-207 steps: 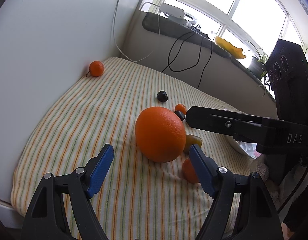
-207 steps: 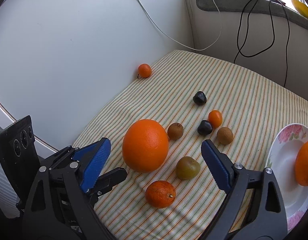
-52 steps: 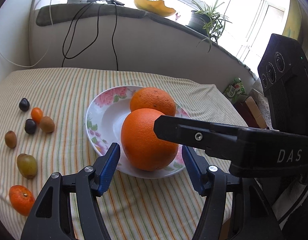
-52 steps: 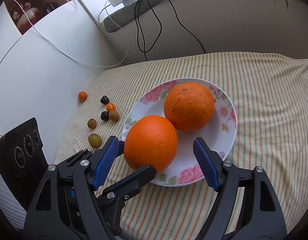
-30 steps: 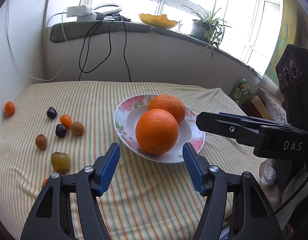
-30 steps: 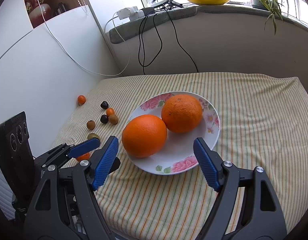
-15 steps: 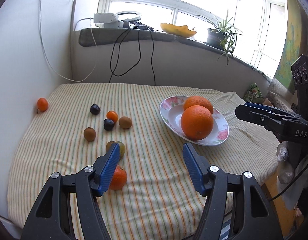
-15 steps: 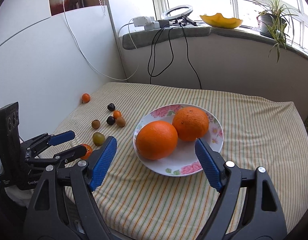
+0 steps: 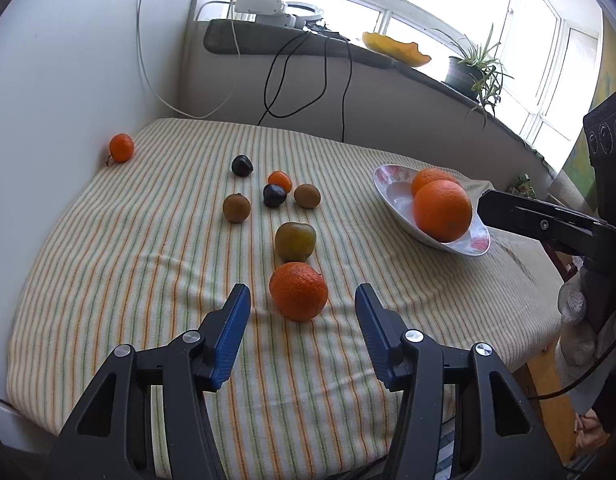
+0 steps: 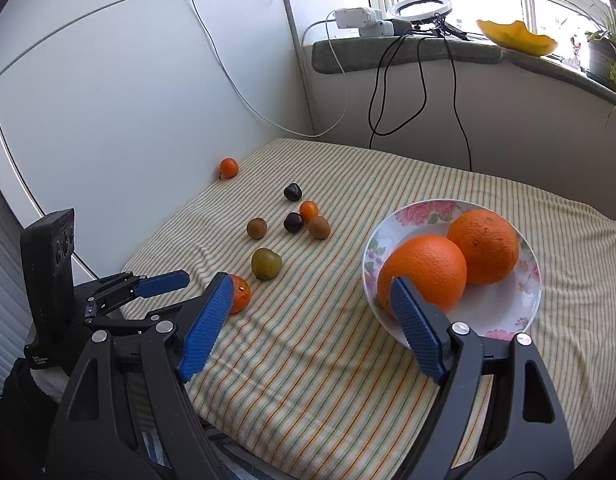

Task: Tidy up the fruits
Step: 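Move the left gripper to the tangerine while the right gripper approaches the green-brown fruit, then close the left gripper on the tangerine while the right gripper closes on the green-brown fruit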

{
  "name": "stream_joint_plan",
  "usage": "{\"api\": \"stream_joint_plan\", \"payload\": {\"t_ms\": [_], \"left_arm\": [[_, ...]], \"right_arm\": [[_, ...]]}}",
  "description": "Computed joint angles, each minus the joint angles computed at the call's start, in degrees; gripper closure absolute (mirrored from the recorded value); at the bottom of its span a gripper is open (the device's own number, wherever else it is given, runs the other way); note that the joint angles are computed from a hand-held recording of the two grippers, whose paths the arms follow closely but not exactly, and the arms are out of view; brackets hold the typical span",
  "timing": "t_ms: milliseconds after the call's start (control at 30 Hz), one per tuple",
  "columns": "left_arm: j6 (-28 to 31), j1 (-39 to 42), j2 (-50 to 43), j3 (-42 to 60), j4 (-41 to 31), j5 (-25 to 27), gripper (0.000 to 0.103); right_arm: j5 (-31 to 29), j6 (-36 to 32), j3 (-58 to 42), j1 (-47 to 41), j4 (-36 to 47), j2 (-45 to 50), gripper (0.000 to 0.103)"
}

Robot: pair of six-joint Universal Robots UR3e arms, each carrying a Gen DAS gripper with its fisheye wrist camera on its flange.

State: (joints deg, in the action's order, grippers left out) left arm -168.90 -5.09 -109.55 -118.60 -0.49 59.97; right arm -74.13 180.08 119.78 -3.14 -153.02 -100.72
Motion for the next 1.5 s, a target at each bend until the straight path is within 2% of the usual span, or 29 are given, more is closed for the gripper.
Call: {"api": "stream_joint_plan", "payload": {"t_ms": [267,567,767,933,1067,1333,1400,1500], "left_arm": [[-0.4,-0.4,-2.8,0.9,1.0,-0.1,0.051],[-0.7,-0.9,-5.1,3.2,0.3,-0.6,0.052],[-1.0,-1.1,-6.1,4.3,0.1,-0.5,0.054],[-1.0,-1.2,-7.0,5.3,-0.6,-0.4,0.057],[-1.3,-1.1,-7.5,5.8,-0.9,-0.5,0.06],[-1.3,-1.0,-8.3,6.4,-1.3,-1.2,0.065],[-1.3,-1.1,-8.1,6.1,-1.1,-1.0,0.066],[-1.4,-1.2,-8.0,6.1,-1.0,-0.8,0.067]], "right_arm": [[1.7,2.8,-12.2,4.6,3.2,15.6,0.043],[2.3,5.9,-24.8,6.3,7.8,29.9,0.051],[4.2,6.9,-27.5,5.7,8.7,33.5,0.051],[3.4,6.9,-30.8,6.4,9.7,36.3,0.051],[2.8,6.7,-32.9,7.0,11.3,37.7,0.058],[1.7,6.8,-35.3,7.7,12.8,39.2,0.062],[2.1,6.2,-35.3,7.7,12.9,39.1,0.071],[1.5,6.0,-36.0,8.2,13.2,39.3,0.071]]}}
